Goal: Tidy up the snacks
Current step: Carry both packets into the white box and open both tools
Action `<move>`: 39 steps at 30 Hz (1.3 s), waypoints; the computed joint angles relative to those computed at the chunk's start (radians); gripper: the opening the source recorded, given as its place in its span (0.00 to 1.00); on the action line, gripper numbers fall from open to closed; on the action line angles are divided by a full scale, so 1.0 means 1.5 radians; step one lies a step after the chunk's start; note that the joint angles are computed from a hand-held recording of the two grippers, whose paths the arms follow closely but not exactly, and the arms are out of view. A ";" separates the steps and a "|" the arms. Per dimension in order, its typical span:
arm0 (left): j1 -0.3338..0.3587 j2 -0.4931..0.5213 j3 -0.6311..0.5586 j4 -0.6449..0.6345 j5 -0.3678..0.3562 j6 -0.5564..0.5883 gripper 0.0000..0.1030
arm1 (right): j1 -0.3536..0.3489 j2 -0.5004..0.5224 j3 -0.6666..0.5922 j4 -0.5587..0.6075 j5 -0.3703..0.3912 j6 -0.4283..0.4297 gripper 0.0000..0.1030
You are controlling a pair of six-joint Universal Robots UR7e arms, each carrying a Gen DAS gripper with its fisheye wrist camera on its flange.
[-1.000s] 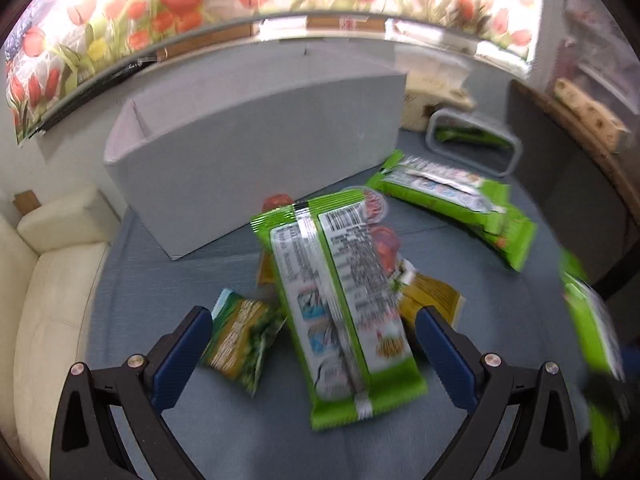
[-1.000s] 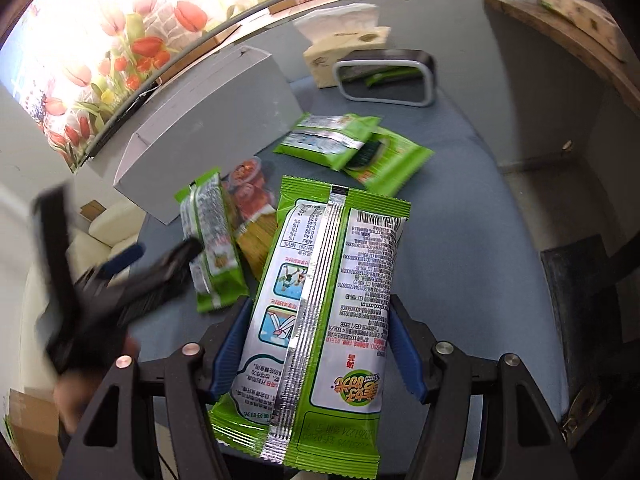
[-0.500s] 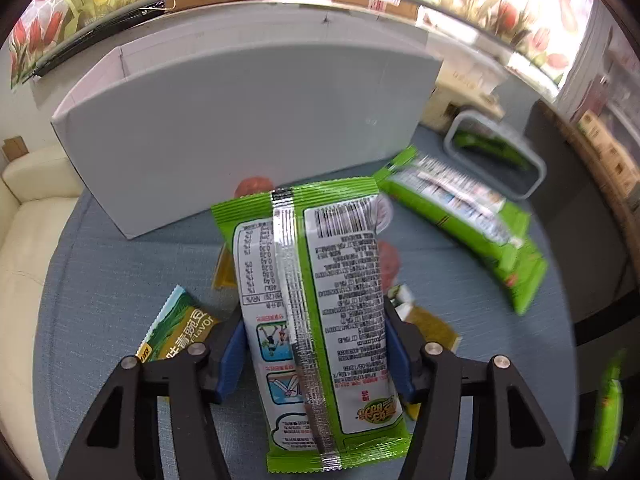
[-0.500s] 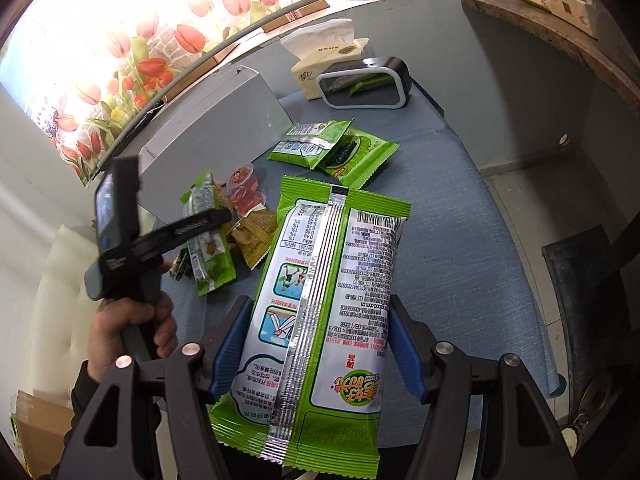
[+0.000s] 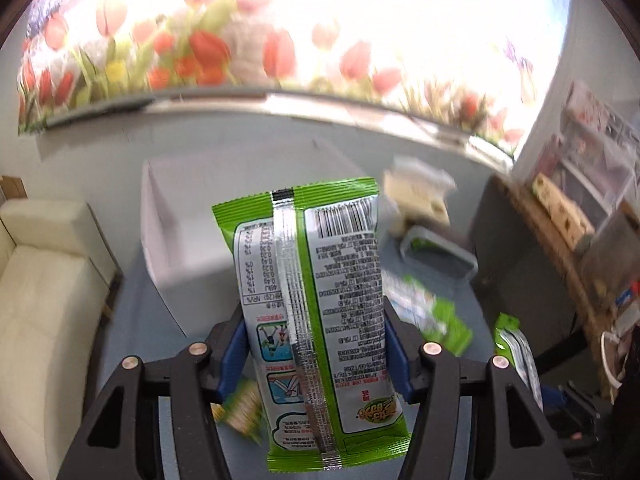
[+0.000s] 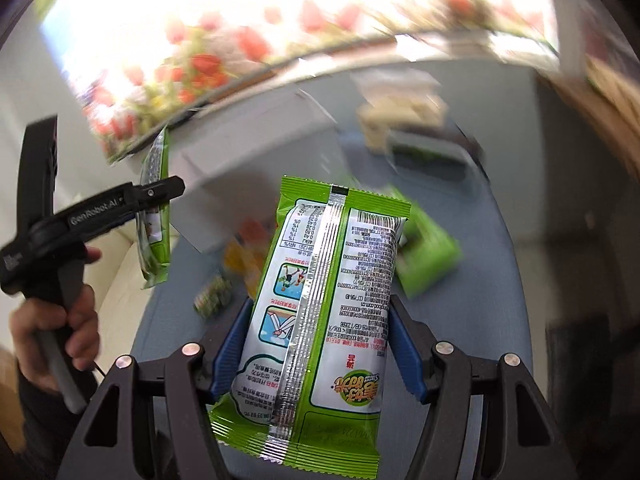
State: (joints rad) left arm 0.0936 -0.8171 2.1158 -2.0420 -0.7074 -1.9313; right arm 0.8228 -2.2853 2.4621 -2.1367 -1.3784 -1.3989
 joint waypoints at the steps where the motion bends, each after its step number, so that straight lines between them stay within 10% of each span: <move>1: 0.008 -0.022 0.006 0.015 0.011 -0.004 0.62 | 0.052 0.030 -0.005 -0.025 0.000 0.019 0.68; 8: 0.105 -0.152 0.062 -0.048 0.086 0.088 0.64 | 0.367 0.343 -0.075 -0.254 -0.105 0.201 0.68; 15: 0.222 -0.182 0.111 -0.210 0.075 0.221 0.66 | 0.487 0.580 -0.155 -0.397 -0.205 0.270 0.68; 20: 0.262 -0.171 0.099 -0.191 0.052 0.263 1.00 | 0.508 0.640 -0.172 -0.439 -0.226 0.251 0.86; 30: 0.236 -0.190 0.123 -0.130 0.063 0.219 1.00 | 0.488 0.621 -0.143 -0.484 -0.180 0.243 1.00; 39: 0.041 -0.142 0.144 -0.029 0.117 0.107 1.00 | 0.321 0.374 -0.038 -0.359 -0.030 0.014 1.00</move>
State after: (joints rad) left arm 0.1546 -1.0301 2.3316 -2.0858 -0.5320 -1.7712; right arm 1.3049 -1.7238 2.4045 -2.6759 -1.4233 -1.3780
